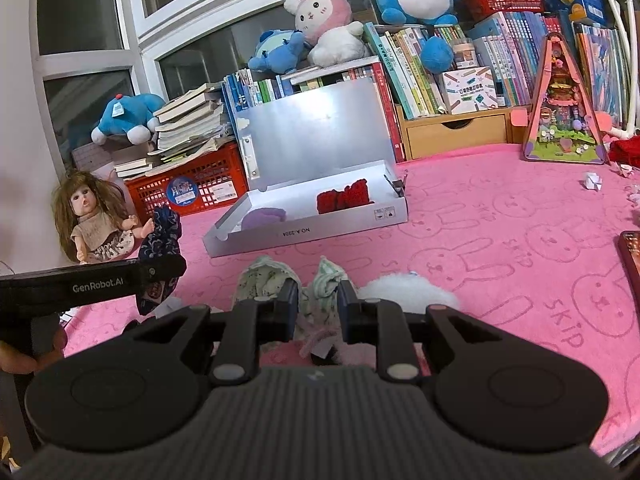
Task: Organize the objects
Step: 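Lift and carry the navy pouch and gingham cloth with both grippers to the box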
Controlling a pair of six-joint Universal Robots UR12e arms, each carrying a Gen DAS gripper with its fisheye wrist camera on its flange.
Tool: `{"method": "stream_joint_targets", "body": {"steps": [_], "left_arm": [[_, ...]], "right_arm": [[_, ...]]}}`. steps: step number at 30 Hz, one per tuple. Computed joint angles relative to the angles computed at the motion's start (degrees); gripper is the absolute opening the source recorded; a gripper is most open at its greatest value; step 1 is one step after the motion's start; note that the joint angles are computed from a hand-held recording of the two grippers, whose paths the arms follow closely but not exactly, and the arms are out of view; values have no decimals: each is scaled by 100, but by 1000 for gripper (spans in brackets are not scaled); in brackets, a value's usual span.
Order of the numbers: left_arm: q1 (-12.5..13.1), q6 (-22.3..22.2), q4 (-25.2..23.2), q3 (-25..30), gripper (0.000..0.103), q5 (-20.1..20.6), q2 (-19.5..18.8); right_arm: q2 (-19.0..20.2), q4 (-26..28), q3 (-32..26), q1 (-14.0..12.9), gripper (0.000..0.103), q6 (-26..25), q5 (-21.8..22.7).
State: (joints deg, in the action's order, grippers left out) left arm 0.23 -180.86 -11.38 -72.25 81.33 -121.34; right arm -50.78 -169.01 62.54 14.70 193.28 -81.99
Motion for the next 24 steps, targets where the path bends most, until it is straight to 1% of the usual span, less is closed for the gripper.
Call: {"method": "stream_joint_targets", "body": {"steps": [6,10,18,24], "left_arm": [[3,-13,-24,19,48,-16,-6],[7,-1,-92,145,48,-23,-50],[42,-74,-451,641,48,-69,-239],[58,-67,-746,1222,48,-7,-514]], "right_arm": [[92,1,-205,9,24,-181,10],[180,56,-423,-2,24,-263,56],[427,255,-1018,-48,24,-318,78],[757,653,-1788,-97,24,-284,29]]}}
